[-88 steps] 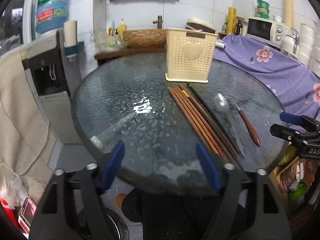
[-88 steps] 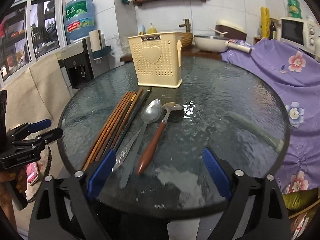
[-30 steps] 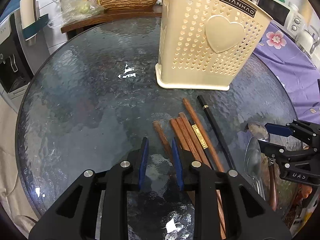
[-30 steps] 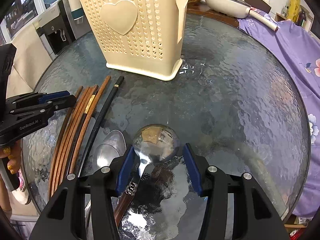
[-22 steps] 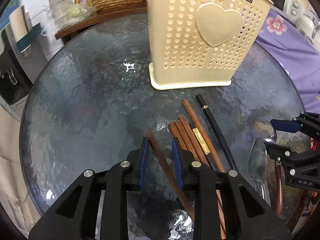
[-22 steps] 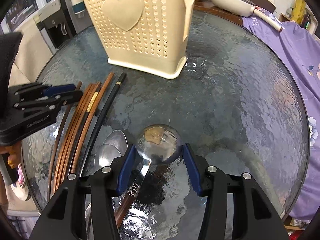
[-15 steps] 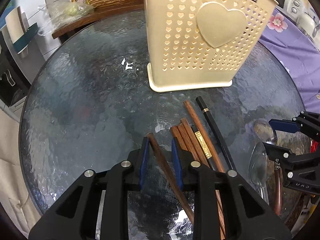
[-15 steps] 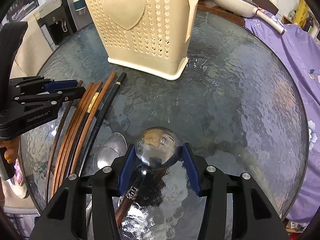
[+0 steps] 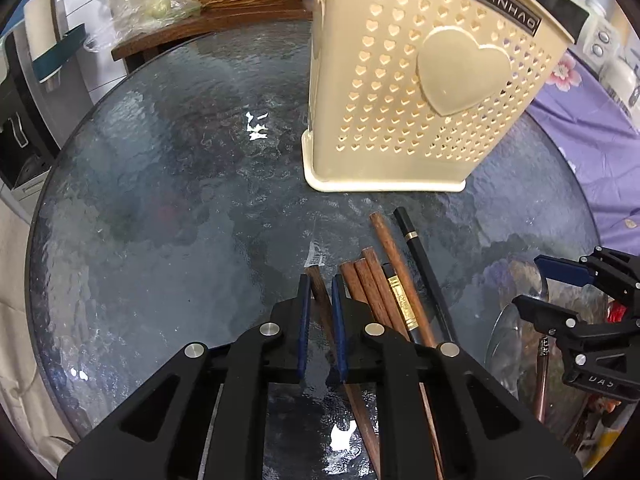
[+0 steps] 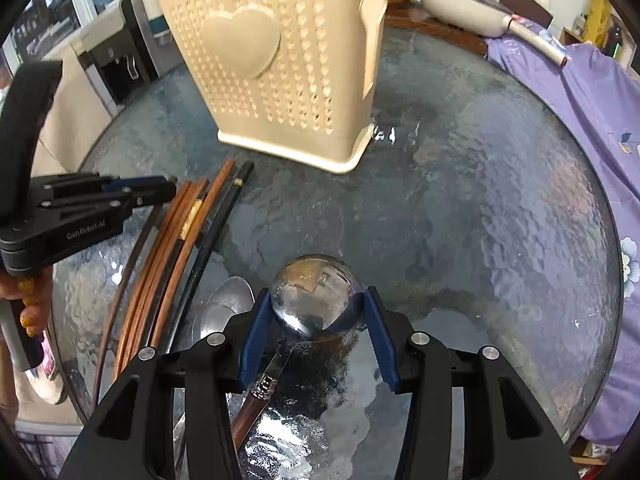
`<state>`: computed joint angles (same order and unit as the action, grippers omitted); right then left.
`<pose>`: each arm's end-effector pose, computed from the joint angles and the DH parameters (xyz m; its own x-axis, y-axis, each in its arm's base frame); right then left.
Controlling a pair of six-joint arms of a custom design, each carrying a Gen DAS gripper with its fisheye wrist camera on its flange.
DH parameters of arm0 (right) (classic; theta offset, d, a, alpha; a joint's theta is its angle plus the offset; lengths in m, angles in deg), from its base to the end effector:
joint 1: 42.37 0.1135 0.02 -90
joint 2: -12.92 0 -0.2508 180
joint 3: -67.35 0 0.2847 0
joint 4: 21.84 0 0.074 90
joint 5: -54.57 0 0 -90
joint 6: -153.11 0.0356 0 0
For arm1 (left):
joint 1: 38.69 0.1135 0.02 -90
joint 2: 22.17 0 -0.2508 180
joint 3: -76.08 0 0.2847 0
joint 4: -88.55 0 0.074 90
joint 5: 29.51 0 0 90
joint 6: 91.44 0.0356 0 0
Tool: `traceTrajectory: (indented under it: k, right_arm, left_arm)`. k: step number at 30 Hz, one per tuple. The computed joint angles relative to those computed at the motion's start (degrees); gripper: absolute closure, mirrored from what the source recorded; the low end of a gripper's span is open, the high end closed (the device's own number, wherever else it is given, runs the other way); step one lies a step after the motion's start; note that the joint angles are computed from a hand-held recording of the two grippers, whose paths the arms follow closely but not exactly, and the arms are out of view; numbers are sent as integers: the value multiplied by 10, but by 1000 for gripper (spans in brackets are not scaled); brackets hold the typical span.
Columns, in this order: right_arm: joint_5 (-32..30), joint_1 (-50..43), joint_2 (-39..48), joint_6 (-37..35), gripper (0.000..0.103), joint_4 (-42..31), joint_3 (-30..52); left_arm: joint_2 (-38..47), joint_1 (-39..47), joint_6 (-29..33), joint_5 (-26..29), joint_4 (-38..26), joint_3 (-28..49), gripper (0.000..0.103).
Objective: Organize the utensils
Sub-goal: 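Lift and carry the chopstick and spoon over the cream utensil holder with both tools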
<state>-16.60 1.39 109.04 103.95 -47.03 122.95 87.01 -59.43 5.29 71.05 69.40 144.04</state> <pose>0.2300 0.2044 0.0797 -0.8634 0.0302 -0.5036 0.0078 0.9989 0.0464 0.3441 -0.1373 0.0680 -0.7566 0.4097 -0.5097 0.5251 0.8451 -0.1003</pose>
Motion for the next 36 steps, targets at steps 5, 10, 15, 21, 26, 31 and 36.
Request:
traceTrajectory:
  k: [5,10,15,21,26,31,36]
  right_arm:
    - [42,32,-38,-2,58,5,-23]
    - [91,64,-81,-6,58,20,-54]
    - [105,70,-105,-7,58,39,-76]
    - [147,92,-131,-7,58,41,-83]
    - [207,119,-152,-25,58,31,-82]
    - [240,124,-165,-35,58,31,-86]
    - [289,141,-174,-49,58,20,-81]
  left_arm:
    - [-56,3,-2,8,22,-42,92]
    - [-140,8,-3,16,58,-103,93]
    - [-197,8,-8,29,68,-136,93]
    - [-234,9,-19,44,64,-148,95]
    - [-264,15,-24,56,59,-155,96]
    - [-286,21,-37,68,63,-161,96]
    - [-318,27,-47,81,61,-166,96]
